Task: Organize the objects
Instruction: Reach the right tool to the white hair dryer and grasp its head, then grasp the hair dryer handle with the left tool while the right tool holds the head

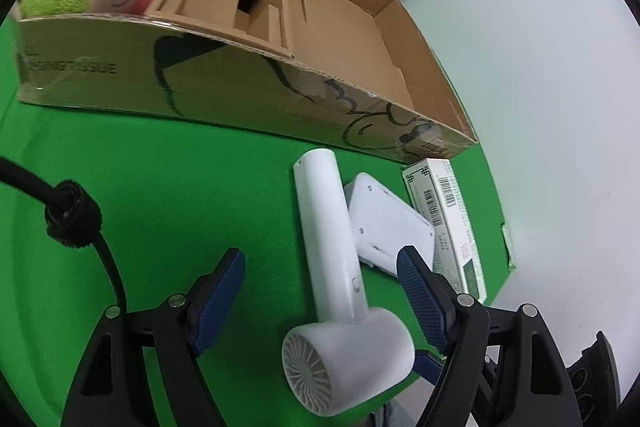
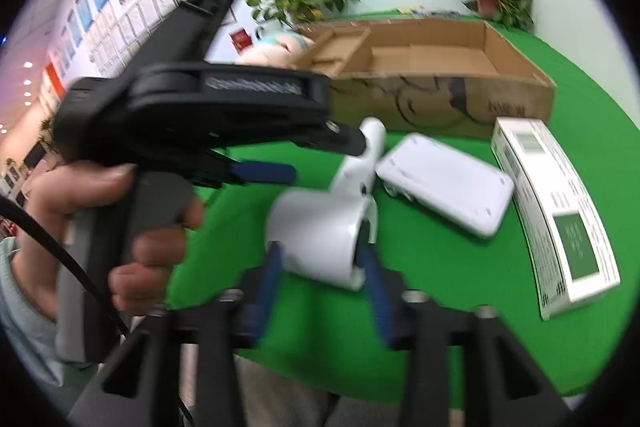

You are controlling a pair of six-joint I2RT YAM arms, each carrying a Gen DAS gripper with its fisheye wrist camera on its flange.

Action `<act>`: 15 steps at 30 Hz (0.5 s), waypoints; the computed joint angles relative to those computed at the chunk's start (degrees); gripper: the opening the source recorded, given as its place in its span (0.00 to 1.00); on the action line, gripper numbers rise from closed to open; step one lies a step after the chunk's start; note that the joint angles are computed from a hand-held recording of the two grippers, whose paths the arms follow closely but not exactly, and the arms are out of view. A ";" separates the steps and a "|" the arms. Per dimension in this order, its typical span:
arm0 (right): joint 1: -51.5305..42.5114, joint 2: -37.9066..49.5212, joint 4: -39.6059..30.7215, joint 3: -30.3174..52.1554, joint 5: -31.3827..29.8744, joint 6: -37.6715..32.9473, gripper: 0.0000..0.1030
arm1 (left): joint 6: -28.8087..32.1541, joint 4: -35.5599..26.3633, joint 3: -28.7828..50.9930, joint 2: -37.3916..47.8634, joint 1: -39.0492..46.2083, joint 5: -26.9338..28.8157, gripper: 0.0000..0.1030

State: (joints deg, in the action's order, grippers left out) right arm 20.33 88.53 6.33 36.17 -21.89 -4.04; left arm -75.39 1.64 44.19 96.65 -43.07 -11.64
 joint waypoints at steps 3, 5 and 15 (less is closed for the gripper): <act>1.84 -0.20 1.77 0.07 1.04 1.13 0.73 | 2.38 -2.89 1.53 0.37 1.54 1.00 0.74; 3.85 0.65 3.80 0.00 3.93 1.24 0.77 | 4.15 -2.22 1.75 1.14 2.86 3.42 0.74; 6.73 4.19 4.98 0.41 12.13 0.98 0.58 | 9.58 1.01 2.05 3.08 4.07 8.26 0.74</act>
